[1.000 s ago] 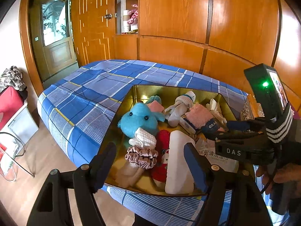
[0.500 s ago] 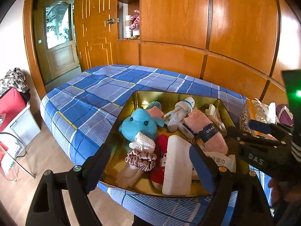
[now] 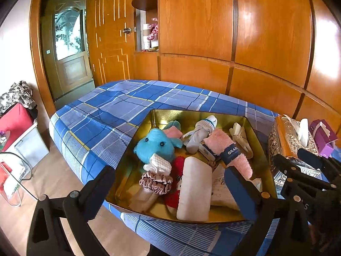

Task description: Organize soft objects

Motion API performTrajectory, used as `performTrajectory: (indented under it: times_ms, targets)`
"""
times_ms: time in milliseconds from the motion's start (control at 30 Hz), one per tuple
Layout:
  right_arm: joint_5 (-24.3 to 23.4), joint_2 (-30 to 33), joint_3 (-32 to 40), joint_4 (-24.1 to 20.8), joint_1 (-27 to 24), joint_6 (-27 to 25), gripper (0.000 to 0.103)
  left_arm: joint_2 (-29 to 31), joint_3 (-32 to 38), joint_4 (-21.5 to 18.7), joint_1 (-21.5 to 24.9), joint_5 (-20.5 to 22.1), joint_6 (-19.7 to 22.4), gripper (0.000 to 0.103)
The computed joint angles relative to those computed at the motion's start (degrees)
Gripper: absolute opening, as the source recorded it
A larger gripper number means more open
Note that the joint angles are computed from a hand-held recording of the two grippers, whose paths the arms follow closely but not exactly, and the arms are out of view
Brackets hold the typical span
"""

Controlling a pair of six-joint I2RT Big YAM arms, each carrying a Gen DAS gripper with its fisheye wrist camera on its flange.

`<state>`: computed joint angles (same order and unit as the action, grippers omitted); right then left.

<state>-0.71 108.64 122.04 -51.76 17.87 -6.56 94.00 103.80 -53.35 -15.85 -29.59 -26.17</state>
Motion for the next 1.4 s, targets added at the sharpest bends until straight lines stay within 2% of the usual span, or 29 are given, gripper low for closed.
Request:
performTrajectory:
  times_ms: [533,1400]
  targets:
    - [-0.12,-1.62,-2.04,1.57,-0.10,0.58,0.058,-0.03,0.41,0.12,-0.95,-1.77,0.15,0.103]
    - [-0.53,-1.74,-2.28,1.44,-0.17,0.77,0.058,0.22,0.85,-0.90,-1.16,-2.58,0.24,0.103]
